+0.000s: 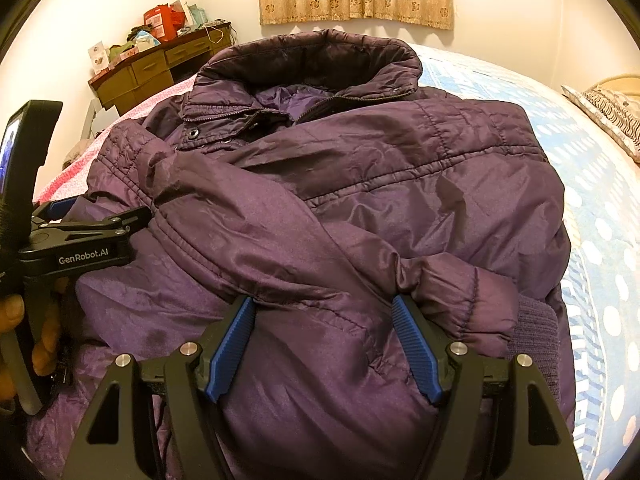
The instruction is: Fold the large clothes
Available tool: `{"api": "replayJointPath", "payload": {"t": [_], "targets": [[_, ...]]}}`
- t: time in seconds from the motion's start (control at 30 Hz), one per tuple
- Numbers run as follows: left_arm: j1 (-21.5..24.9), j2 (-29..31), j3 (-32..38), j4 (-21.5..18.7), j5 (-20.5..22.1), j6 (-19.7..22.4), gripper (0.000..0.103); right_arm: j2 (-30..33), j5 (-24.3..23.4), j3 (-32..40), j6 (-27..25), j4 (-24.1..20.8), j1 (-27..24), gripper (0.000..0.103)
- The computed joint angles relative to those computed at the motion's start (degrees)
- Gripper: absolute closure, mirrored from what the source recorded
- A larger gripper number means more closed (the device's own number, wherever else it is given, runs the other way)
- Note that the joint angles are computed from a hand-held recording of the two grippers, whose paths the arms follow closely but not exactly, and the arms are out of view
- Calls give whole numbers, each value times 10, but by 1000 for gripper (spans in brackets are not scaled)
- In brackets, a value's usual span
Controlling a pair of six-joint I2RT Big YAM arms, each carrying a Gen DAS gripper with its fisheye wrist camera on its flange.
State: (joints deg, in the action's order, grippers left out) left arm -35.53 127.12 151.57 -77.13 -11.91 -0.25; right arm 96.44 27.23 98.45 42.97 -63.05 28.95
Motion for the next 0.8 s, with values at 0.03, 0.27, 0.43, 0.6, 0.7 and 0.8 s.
{"api": "replayJointPath", "payload": {"t": [0.03,0.27,0.43,0.6,0.7,0.8], "targets": [[0,2,3,-1,0,0,0,1,0,1,0,0,0,31],[0,-7,-13,6,-1,1,0,4,3,5,-2,-5,0,31],[0,-7,-15,8,-1,0,0,6,4,7,-3,-7,0,31],[0,-9,-21,11,1,-2,0,5,3,5,-3,-2,-1,31],[0,-13,-27,16,1,-1,0,6,4,7,-4,-2,1,30],[3,-20,-35,19,14,6,0,-7,-24,9,-4,-7,-3,29]]}}
